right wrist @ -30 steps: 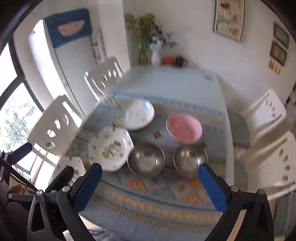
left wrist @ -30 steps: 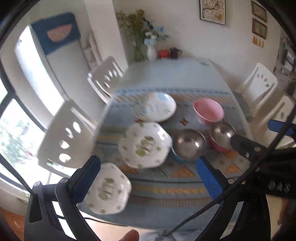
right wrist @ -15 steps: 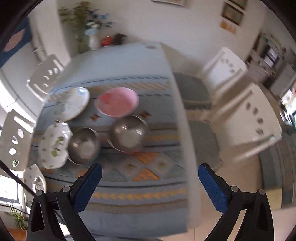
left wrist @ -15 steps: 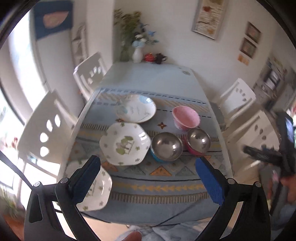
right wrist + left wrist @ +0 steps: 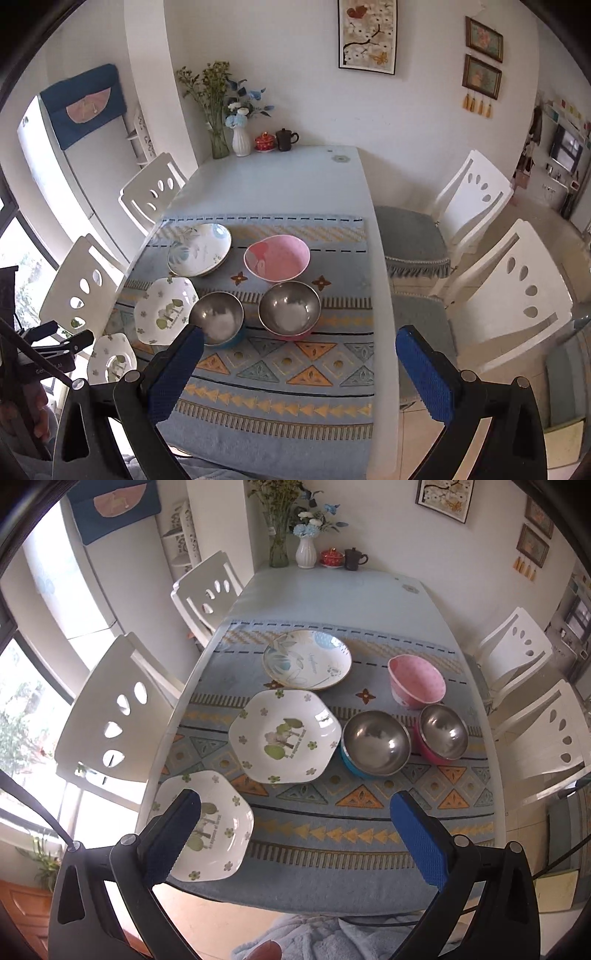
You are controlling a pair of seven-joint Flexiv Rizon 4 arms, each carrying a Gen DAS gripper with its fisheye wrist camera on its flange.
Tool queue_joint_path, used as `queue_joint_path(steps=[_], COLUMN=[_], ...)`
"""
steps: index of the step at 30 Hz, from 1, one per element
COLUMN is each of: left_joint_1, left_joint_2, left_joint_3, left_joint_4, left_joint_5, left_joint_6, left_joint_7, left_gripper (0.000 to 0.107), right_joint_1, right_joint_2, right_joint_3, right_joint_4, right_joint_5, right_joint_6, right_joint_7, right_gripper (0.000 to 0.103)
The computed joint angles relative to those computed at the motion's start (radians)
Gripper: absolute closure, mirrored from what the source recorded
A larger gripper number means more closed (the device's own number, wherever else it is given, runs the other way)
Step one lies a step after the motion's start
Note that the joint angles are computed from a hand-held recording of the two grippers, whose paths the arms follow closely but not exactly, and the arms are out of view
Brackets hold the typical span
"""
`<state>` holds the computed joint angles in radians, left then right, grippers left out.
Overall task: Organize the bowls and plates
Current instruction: 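Move the left tool toward the white hexagonal tree-print plate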
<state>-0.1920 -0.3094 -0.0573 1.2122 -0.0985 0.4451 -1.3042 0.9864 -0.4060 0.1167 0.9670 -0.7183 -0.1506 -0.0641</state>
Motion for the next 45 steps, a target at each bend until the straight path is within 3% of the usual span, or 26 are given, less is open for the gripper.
queue_joint_path(steps=[9,13,18,22,27,30,31,34,36,38,40,43,45], left_joint_1=[0.017,0.021,0.040,0.062,0.071,0.082,0.091,0.100,0.096,0.091,0.099,0.112,0.112], left_joint_2=[0.010,0.014,0.008,0.018,0.036,0.054,0.059,0.062,0.061,0.064,0.066,0.060,0.057], left_joint_3=[0.007,0.015,0.012,-0.005,-0.004,0.008,0.013,0.031,0.044,0.056,0.060,0.059,0.053], left_joint_4=[0.030,0.046,0.063,0.118,0.182,0.209,0.215,0.217,0.219,0.229,0.234,0.229,0.225], left_joint_5=[-0.009,0.022,0.013,-0.058,-0.117,-0.129,-0.137,-0.107,-0.052,0.000,0.015,0.000,-0.012], left_joint_6=[-0.014,-0.014,-0.026,0.006,0.053,0.050,0.042,0.035,0.058,0.087,0.094,0.076,0.074], left_joint_7=[-0.007,0.019,0.089,0.206,0.278,0.278,0.278,0.243,0.199,0.154,0.133,0.081,0.051], left_gripper=[0.004,0.004,0.004,0.004,0.004,0.004,0.004,0.004,0.004,0.004,0.004,0.004,0.004], right_joint_1=[-0.044,-0.031,-0.013,0.026,0.130,0.187,0.203,0.228,0.215,0.177,0.145,0.127,0.097], right_joint_2=[0.005,-0.013,0.031,0.043,0.041,0.029,0.016,-0.047,-0.064,-0.084,-0.129,-0.285,-0.328], right_joint_3=[0.024,0.029,0.053,0.082,0.092,0.090,0.084,0.039,0.007,-0.023,-0.047,-0.118,-0.112], right_joint_4=[0.047,0.025,0.094,0.077,-0.045,-0.070,-0.074,-0.070,0.026,0.092,0.078,-0.112,-0.169], right_joint_5=[0.069,0.104,0.171,0.234,0.337,0.251,0.185,-0.081,-0.296,-0.426,-0.466,-0.420,-0.356], right_joint_6=[0.068,0.015,-0.044,-0.197,-0.549,-0.613,-0.610,-0.533,-0.336,-0.132,-0.004,0.049,0.087], right_joint_7=[-0.002,-0.027,0.125,0.288,0.647,0.755,0.733,0.485,0.225,0.002,-0.217,-0.602,-0.669], right_gripper=[0.000,0.000,0.000,0.000,0.000,0.000,0.000,0.000,0.000,0.000,0.000,0.000,0.000])
